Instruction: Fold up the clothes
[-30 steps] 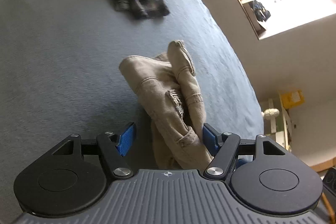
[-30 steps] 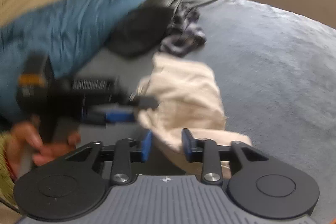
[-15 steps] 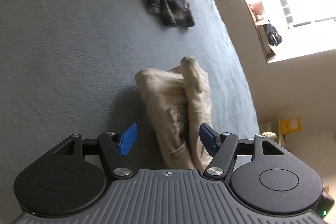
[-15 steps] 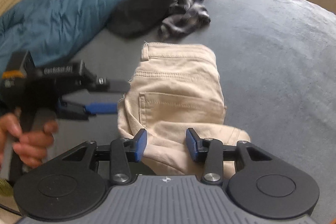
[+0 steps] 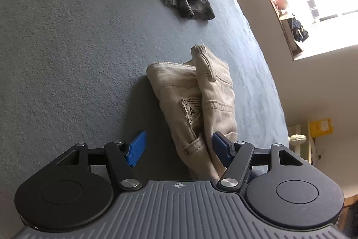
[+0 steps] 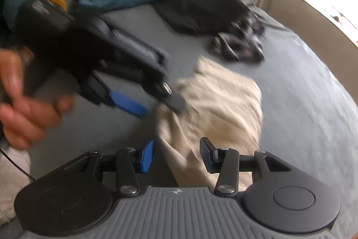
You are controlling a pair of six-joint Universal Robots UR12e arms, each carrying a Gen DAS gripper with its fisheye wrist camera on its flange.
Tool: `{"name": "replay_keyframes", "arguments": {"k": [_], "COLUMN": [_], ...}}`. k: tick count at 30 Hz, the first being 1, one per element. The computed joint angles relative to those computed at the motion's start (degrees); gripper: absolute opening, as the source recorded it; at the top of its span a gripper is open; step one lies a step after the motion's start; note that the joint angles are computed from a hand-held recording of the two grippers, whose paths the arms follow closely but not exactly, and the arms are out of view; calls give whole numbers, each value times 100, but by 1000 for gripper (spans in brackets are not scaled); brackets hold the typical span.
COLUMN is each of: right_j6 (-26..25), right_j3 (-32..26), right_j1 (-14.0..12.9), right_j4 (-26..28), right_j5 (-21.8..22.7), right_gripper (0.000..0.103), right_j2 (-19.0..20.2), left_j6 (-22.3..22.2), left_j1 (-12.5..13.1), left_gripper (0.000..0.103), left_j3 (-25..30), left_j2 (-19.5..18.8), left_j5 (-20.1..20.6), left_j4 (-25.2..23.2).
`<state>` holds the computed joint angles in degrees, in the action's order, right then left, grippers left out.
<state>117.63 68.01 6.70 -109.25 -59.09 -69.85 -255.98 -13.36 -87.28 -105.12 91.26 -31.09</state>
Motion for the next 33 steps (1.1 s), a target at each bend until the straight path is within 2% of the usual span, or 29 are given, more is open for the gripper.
{"name": "replay_keyframes", "arguments": {"k": [3,6,8,13,14,16,18,20,22,25,27,28,31,33], "right_j6": [247,735,850,566,528,632,1011,1567,2373,3897,4938,5438,6846,7347], "right_j3": [-63,-81,-85,-142,-123,-92,-167,-251,-469,-1116,-1295,-1299,-1067,-954], "right_j1": [-29,-72,-48,77,111,162,152,91,-15,-294,-489,-572,-781,-850], "right_j4": [52,-89,-212,-70,-114,-272,-250,-295,-132,803,1168,1215,845,554], "right_j5": [202,268,95,-296,-425,-643,-662,-507,-188,780,1498,1808,2575,2814], "right_gripper": [48,45,44,43,39,24,14,8,5,5,5,5,5,5], "right_j2": [-8,12,39,120,123,141,189,234,336,704,900,965,1047,1071], "left_j6": [-165,-317,-373,-456,-469,-463,-432,-409,-397,-420,-476,-463,-355,-255], "left_j1": [-36,-74,-109,-167,-174,-188,-188,-183,-172,-145,-116,-110,-95,-80], "left_gripper": [65,65,65,65,65,65,65,67,68,70,70,70,70,70], "left_j3": [-24,-48,-57,-68,-73,-82,-83,-71,-36,45,119,188,391,560], "left_j2": [30,70,101,166,177,187,174,146,92,-17,-103,-150,-295,-407], "left_j5": [134,265,360,462,471,488,470,430,392,320,236,229,214,171], "left_j4": [-50,-143,-227,-436,-459,-451,-376,-259,-87,173,307,280,176,-10]}}
